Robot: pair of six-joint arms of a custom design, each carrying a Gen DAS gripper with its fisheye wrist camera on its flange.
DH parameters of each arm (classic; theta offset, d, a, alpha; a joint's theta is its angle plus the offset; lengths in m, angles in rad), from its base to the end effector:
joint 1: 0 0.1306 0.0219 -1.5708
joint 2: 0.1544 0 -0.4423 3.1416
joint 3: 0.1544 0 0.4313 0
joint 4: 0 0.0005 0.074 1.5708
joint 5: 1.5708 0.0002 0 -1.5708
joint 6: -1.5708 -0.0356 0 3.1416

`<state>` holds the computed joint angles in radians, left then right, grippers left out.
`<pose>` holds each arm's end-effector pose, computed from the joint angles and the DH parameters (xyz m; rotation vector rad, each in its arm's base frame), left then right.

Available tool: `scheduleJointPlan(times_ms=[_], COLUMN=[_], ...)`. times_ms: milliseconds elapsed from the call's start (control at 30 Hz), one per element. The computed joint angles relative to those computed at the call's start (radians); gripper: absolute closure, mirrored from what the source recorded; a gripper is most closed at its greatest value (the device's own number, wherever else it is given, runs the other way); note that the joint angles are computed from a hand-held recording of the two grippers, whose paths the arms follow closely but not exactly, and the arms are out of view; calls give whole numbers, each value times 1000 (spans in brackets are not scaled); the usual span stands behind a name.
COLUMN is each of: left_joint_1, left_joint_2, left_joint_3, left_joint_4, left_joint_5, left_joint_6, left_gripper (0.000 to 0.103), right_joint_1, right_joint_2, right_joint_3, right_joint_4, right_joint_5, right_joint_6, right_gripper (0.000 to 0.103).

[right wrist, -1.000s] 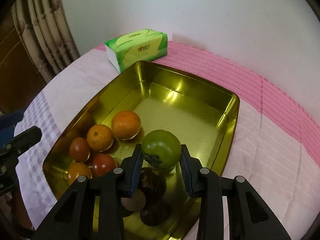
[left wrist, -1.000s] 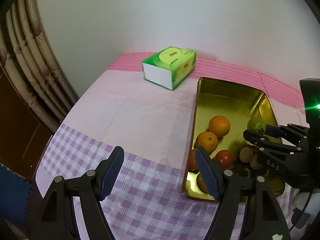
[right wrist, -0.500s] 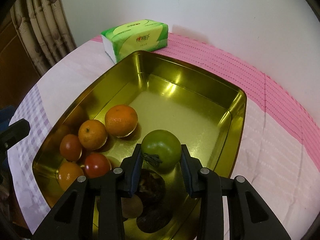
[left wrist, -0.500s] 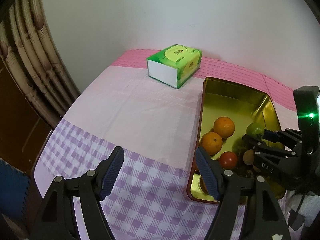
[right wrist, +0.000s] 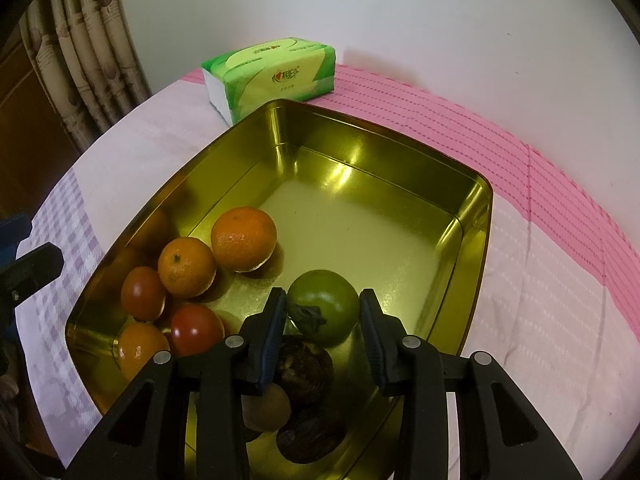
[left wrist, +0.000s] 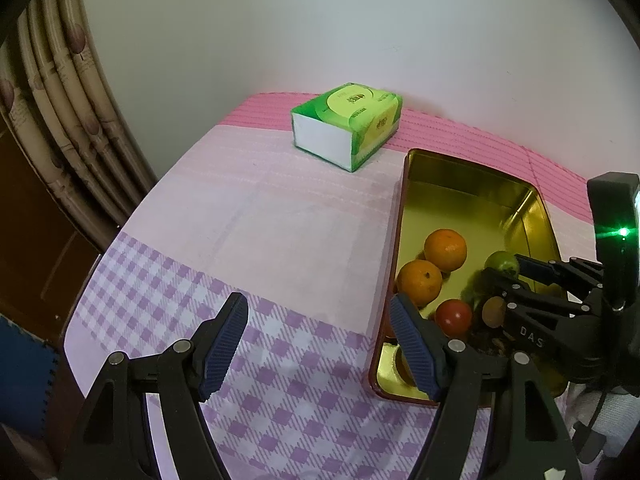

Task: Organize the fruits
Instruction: 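Carry the green tomato over the tray and lower it in, then open the right gripper and withdraw it from the tray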

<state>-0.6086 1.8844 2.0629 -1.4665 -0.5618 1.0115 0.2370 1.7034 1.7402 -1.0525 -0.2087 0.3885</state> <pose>0.5641 -0.3706 0.5019 -0.6092 2.4628 0.2429 0.6159 0.1558 0.4781 -0.8622 2.4175 0.2126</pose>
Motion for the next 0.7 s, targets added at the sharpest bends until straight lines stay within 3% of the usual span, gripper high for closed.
scheduleJointPlan(times_ms=[133,333,400,567,700], left_joint_1=[-3,-7,-8,-14,-18], left_joint_2=[0,8,10,13,16], left_joint_3=[0,13,16,29,36], left_joint_4=[1,-8,-13,-23,-25], left_joint_5=[5,4,3,-15,-16], left_joint_6=[4,8,11,12,4], left_gripper=[33,32,23,23,22], right_joint_1=[-3,-8,-10,-31,-46], right_joint_2=[-9,-36,-50,-91,-126], right_joint_3=[-8,-25,-34,-62,-95], right_joint_4=[7,30,41,48,54], right_joint_5=[-5,-12,-17,-67,-76], right_joint_6=[-6,-30,-35,-76,-92], right_gripper=[63,48,42,17,12])
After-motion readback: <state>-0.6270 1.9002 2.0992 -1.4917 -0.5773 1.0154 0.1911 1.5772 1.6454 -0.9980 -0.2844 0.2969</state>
